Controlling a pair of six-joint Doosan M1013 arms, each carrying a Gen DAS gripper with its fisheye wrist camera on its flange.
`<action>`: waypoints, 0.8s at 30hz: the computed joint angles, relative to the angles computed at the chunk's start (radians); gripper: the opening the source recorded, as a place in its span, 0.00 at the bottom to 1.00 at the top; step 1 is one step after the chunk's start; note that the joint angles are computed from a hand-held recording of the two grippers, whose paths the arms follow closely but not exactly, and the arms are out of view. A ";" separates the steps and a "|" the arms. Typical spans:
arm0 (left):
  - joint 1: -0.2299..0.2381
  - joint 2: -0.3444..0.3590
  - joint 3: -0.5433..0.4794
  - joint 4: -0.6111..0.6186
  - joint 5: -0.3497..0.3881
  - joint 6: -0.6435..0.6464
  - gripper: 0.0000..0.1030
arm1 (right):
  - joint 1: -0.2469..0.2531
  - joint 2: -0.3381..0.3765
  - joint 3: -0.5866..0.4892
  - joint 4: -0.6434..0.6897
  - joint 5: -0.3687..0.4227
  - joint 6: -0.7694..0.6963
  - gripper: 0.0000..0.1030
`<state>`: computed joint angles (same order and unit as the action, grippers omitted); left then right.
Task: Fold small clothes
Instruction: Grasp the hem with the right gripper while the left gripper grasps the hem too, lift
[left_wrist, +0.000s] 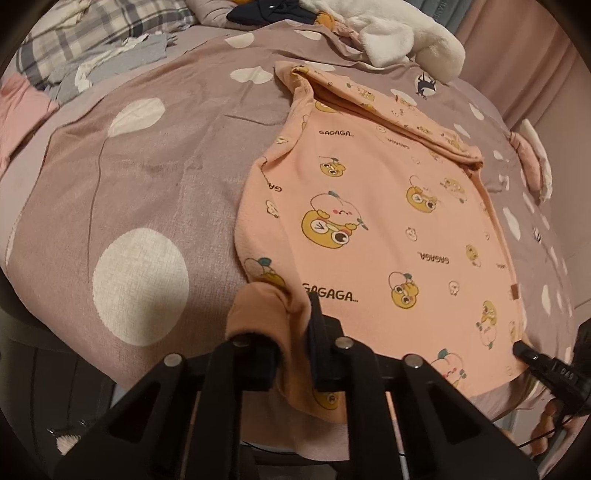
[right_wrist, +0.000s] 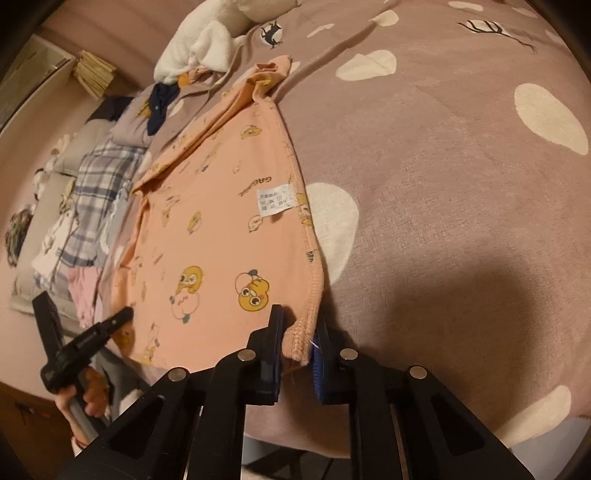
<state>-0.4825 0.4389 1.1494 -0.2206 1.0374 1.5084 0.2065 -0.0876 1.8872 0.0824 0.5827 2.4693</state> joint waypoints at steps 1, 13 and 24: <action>0.003 0.000 0.000 -0.012 -0.002 0.001 0.09 | -0.001 -0.002 0.002 0.004 -0.006 -0.001 0.14; 0.052 -0.001 -0.017 -0.257 -0.028 0.077 0.08 | -0.033 -0.046 0.070 0.321 -0.303 -0.284 0.13; 0.089 0.116 -0.221 -0.470 -0.015 0.059 0.06 | -0.088 0.030 -0.069 0.323 -0.273 -0.365 0.13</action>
